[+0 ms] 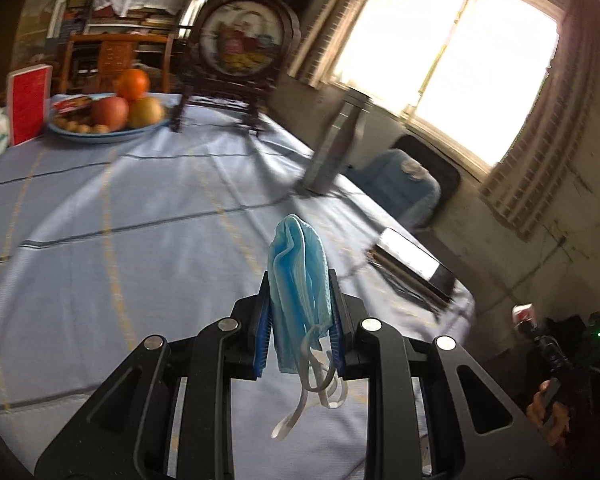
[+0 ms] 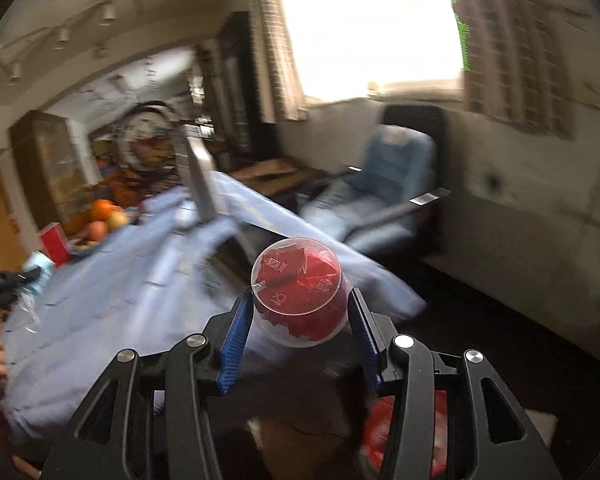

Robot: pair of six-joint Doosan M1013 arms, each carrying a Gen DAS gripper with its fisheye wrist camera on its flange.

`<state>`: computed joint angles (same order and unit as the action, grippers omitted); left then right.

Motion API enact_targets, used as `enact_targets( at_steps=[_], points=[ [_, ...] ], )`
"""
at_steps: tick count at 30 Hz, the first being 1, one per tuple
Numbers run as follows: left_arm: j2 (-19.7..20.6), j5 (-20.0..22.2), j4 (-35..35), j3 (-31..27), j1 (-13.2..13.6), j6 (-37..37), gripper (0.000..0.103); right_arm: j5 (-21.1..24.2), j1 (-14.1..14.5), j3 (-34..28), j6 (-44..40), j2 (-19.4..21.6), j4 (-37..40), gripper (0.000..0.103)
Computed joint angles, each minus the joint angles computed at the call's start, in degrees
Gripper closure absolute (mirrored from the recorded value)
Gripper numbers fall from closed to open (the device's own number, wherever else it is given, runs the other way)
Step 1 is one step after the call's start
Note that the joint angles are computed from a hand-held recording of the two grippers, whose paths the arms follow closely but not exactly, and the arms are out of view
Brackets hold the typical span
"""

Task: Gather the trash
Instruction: 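Carry the face mask and candy cup over the red wastebasket, then open both tools to drop the mask and candy cup into the wastebasket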

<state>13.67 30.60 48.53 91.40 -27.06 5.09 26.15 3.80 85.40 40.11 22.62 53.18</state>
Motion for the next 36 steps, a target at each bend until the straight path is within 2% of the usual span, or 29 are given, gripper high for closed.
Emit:
enact_targets(
  at_steps=[5, 7, 10, 12, 14, 17, 20, 24, 31, 36],
  points=[
    [3.0, -0.3, -5.4, -4.0, -1.4, 8.1, 0.077, 0.8, -2.5, 0.8, 14.2, 2.6, -13.8, 0.055],
    [4.2, -0.5, -7.8, -5.5, -1.7, 10.9, 0.077, 1.8, -3.0, 0.6, 17.7, 3.8, -16.5, 0.055],
    [5.6, -0.4, -10.5, -7.4, -2.1, 14.3, 0.077, 5.7, -3.4, -1.5, 22.9, 7.4, -20.9, 0.054],
    [6.9, -0.5, -13.1, -8.9, -2.3, 17.4, 0.077, 10.6, -2.7, -5.2, 32.7, 11.2, -32.0, 0.039],
    [8.0, -0.5, -15.7, -10.3, -2.5, 20.2, 0.077, 12.6, -2.5, -6.5, 38.7, 13.0, -37.4, 0.039],
    [10.0, -0.2, -20.5, -12.7, -2.8, 25.9, 0.077, 12.1, -4.1, -5.2, 36.4, 12.6, -30.7, 0.038],
    [11.9, 0.4, -25.5, -15.3, -3.0, 31.6, 0.077, 10.0, -4.9, -4.2, 37.0, 11.7, -30.3, 0.036],
    [14.8, 1.9, -31.0, -19.4, -3.7, 38.8, 0.077, 9.3, -6.6, -3.7, 35.0, 11.3, -24.8, 0.034],
    [19.5, 5.0, -39.7, -26.7, -5.3, 51.4, 0.077, 9.7, -8.1, -4.3, 32.9, 11.8, -21.8, 0.034],
    [24.8, 8.9, -49.4, -34.7, -6.3, 62.9, 0.077, 9.2, -9.0, -3.6, 32.4, 11.4, -20.3, 0.034]
  ],
)
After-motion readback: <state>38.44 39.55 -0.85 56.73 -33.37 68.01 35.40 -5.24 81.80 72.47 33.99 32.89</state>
